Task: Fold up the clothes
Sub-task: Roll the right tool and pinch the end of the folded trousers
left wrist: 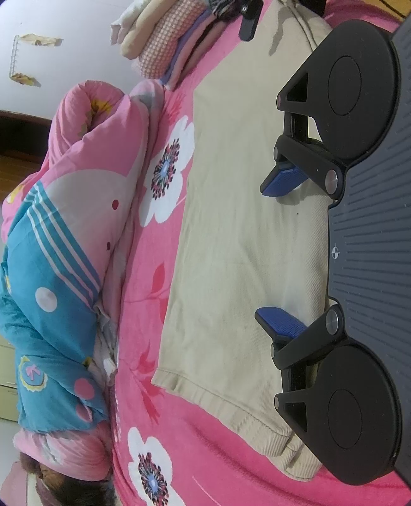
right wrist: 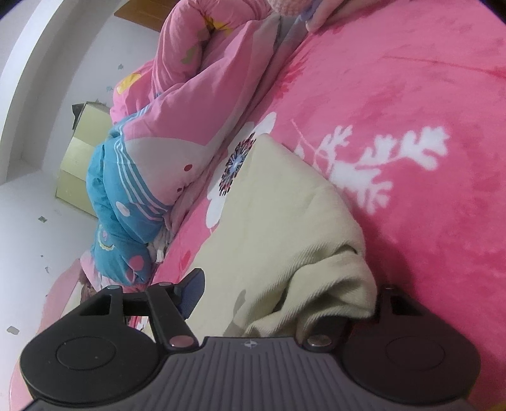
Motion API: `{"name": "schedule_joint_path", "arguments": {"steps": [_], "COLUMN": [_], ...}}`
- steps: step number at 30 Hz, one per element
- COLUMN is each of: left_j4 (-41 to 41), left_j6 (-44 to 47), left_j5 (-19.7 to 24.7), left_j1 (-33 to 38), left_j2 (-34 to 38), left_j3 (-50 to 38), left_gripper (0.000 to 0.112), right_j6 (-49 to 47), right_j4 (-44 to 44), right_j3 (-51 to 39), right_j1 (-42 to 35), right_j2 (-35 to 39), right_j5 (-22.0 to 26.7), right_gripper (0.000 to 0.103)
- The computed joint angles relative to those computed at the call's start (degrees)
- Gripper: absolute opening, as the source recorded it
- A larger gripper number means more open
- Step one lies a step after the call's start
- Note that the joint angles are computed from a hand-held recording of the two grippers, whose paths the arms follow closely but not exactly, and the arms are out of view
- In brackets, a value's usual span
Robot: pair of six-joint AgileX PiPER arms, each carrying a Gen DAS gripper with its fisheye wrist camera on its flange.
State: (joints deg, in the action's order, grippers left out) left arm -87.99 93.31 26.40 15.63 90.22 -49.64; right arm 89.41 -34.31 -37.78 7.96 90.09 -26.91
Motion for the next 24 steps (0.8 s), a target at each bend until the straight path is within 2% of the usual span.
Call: {"name": "schedule_joint_path", "arguments": {"steps": [3, 6, 9, 11, 15, 24], "left_j4": [-0.15, 0.46, 0.75, 0.85, 1.06, 2.27], "left_j6": [0.16, -0.57, -0.90, -1.02, -1.35, -3.33], "left_j5": [-0.02, 0.22, 0.24, 0.32, 0.51, 0.57], "left_j1": [0.00, 0.18, 0.25, 0.32, 0.42, 0.32], "left_j2": [0.05, 0.06, 0.05, 0.06, 0.04, 0.18], "left_j3": [0.02, -0.17, -0.23, -0.25, -0.26, -0.81], "left_gripper": [0.078, 0.078, 0.078, 0.078, 0.078, 0.078], "right_j6": [-4.65, -12.89, -23.35, -26.83, -30.07, -42.55], "right_j4": [3.90, 10.99, 20.34, 23.44, 26.57, 39.13], "right_j3": [-0.88, -0.60, 0.55, 1.30, 1.95, -2.16], "right_j1": [1.01, 2.80, 4.94, 5.42, 5.98, 9.19], "right_j2": [1.42, 1.98, 2.14, 2.21, 2.18, 1.07], "right_j5": [0.06, 0.28, 0.19, -0.38, -0.78, 8.36], "right_gripper": [0.065, 0.058, 0.046, 0.036, 0.033, 0.034]}}
